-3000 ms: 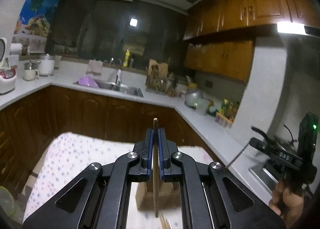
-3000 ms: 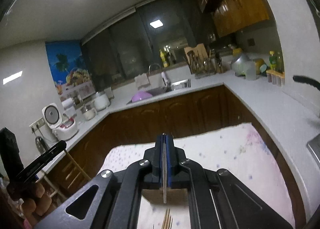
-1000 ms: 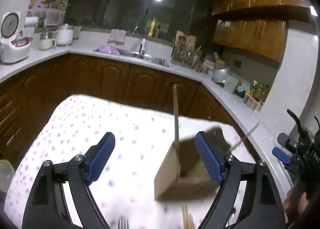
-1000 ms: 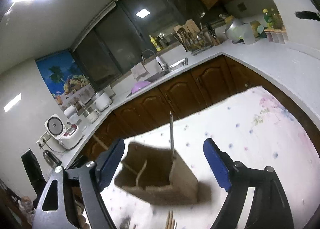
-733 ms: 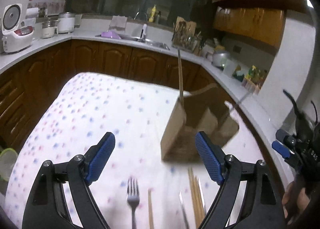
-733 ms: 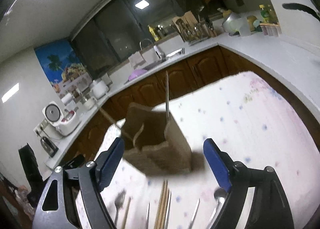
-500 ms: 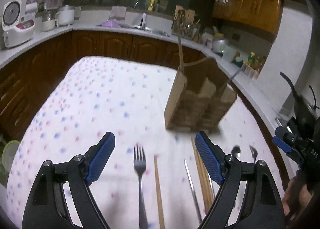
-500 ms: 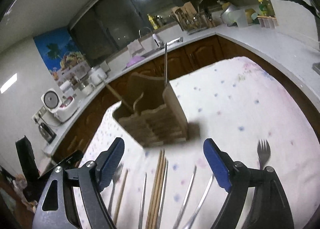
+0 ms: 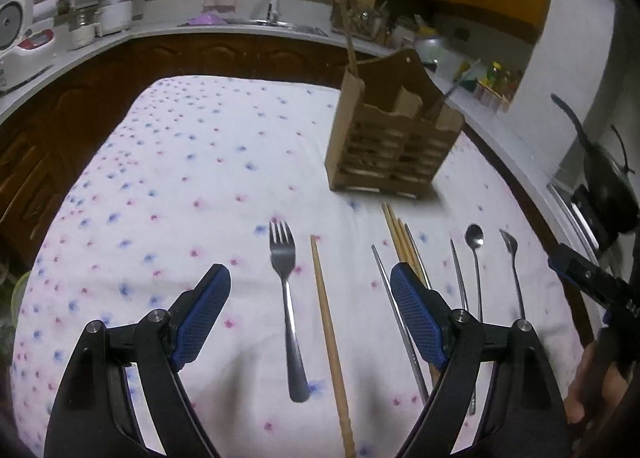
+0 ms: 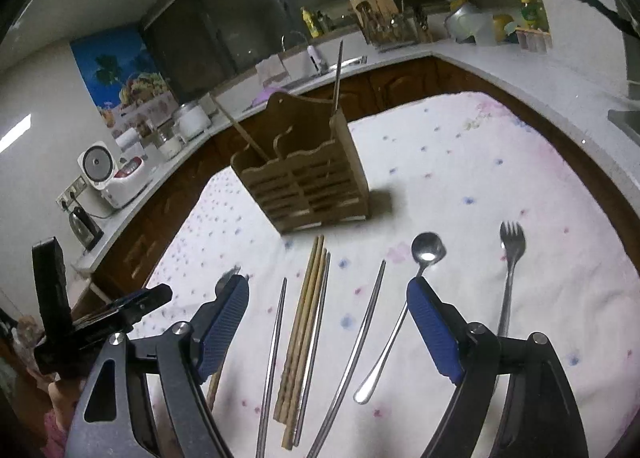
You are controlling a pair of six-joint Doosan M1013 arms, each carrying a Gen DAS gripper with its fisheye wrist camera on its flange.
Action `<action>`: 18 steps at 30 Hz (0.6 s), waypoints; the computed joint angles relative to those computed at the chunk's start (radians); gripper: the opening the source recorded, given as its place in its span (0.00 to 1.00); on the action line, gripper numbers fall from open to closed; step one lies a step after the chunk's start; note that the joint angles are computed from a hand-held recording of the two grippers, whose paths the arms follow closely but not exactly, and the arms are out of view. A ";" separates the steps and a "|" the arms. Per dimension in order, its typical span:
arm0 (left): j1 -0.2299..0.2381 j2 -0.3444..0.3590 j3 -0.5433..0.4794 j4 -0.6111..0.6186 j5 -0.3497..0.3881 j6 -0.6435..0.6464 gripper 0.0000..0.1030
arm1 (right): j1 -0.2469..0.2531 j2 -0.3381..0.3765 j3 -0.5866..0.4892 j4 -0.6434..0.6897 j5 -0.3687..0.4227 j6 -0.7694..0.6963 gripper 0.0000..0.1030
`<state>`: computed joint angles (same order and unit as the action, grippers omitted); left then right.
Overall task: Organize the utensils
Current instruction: 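Move both tools back over the utensils on the tablecloth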
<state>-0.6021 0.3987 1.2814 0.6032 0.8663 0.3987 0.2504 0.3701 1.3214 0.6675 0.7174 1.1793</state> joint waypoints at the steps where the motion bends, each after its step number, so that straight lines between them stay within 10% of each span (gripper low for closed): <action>1: 0.001 0.003 -0.004 -0.010 -0.002 0.016 0.81 | 0.001 0.001 0.002 0.001 0.000 -0.002 0.81; 13: 0.039 0.049 -0.051 -0.182 -0.011 0.189 0.57 | 0.016 0.050 -0.054 -0.038 0.036 0.023 0.79; 18: 0.059 0.064 -0.064 -0.265 -0.025 0.241 0.52 | 0.025 0.085 -0.103 -0.087 0.063 0.058 0.62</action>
<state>-0.5430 0.4625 1.2173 0.3386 0.8413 0.6398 0.2757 0.4550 1.2179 0.5805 0.7800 1.2373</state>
